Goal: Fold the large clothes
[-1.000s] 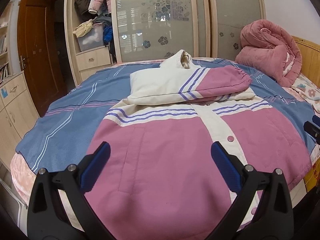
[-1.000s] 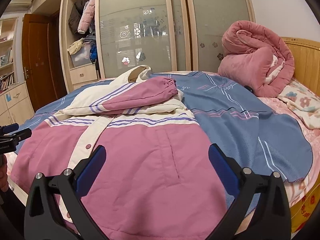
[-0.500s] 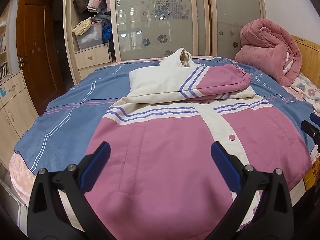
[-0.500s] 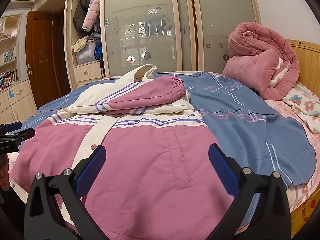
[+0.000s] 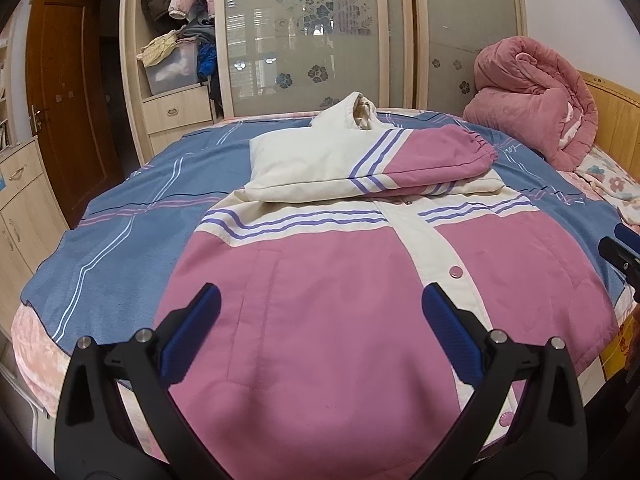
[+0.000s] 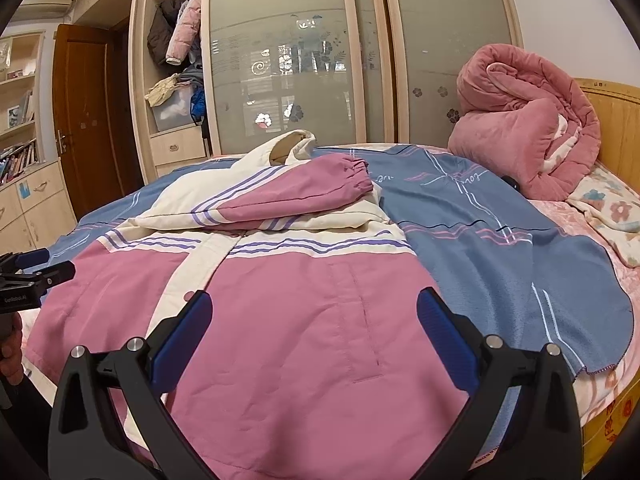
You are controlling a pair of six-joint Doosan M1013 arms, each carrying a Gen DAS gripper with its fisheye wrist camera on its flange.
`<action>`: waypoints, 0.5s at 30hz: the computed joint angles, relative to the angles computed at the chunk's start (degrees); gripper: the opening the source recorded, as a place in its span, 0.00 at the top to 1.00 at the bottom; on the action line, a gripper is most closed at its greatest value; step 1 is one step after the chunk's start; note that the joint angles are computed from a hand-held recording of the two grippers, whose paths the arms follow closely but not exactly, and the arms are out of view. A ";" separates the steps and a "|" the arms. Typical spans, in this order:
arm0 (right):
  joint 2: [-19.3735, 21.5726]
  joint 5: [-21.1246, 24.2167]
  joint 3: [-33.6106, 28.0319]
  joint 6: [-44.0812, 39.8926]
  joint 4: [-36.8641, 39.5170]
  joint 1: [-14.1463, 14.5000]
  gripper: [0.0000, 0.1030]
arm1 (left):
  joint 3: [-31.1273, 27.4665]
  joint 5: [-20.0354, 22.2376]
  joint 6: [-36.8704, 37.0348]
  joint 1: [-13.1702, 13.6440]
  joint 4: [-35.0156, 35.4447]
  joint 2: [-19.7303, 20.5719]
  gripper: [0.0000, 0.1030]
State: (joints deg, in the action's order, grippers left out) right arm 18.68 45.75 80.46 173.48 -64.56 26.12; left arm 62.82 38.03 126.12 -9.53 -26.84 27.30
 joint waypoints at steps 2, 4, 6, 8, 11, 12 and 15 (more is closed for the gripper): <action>0.18 0.07 -0.25 -0.30 0.16 -0.09 0.01 | -0.14 0.20 0.66 0.05 -0.48 0.09 0.02; 0.32 -0.62 -0.44 -0.29 0.86 -0.42 0.01 | -0.53 0.56 1.46 0.12 -0.95 0.32 0.02; 0.54 -1.36 -0.71 -0.14 1.06 -0.68 0.01 | -1.66 1.88 1.71 0.22 -1.36 0.89 0.02; 0.88 -1.91 -1.18 -0.73 1.56 -0.93 0.01 | -4.18 5.14 1.36 0.34 -1.54 2.02 0.02; 1.15 -4.21 -1.68 -1.08 2.64 -1.61 0.01 | -8.66 8.02 0.42 0.18 -0.69 4.02 0.02; 1.32 -4.66 -2.00 -1.31 2.81 -1.75 0.01 | -11.94 9.92 -0.12 -0.09 0.46 5.51 0.02; 1.67 -6.86 -2.78 -3.02 5.31 -2.44 0.01 | -25.07 18.73 -1.45 -1.10 4.08 11.74 0.02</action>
